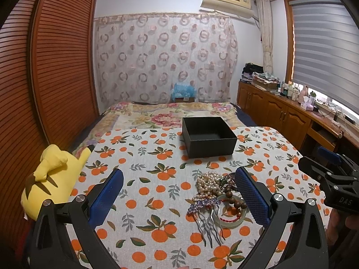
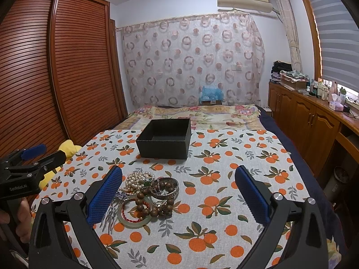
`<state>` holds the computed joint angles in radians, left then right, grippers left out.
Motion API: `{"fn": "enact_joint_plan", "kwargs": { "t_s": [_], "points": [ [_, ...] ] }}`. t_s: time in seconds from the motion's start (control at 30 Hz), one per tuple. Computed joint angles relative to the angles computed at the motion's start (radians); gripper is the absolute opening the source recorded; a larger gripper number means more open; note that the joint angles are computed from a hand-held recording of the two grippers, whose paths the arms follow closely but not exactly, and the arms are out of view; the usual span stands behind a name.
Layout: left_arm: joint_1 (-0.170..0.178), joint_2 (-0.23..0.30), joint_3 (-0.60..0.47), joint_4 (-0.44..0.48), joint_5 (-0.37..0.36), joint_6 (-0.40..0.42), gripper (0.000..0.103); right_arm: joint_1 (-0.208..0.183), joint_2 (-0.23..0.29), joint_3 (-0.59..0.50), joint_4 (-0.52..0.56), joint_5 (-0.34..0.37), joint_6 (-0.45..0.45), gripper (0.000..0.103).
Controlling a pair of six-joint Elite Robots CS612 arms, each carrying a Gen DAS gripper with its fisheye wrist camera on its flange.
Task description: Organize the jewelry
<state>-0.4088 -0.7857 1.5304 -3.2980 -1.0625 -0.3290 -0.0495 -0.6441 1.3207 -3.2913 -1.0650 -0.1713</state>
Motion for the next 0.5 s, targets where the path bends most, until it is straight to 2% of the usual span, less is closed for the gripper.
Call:
{"fn": "enact_joint_plan", "kwargs": {
  "t_s": [0.5],
  "points": [
    [0.0, -0.003, 0.003, -0.005, 0.0, 0.002, 0.096, 0.0, 0.002, -0.002, 0.0, 0.001, 0.001, 0.101]
  ]
}}
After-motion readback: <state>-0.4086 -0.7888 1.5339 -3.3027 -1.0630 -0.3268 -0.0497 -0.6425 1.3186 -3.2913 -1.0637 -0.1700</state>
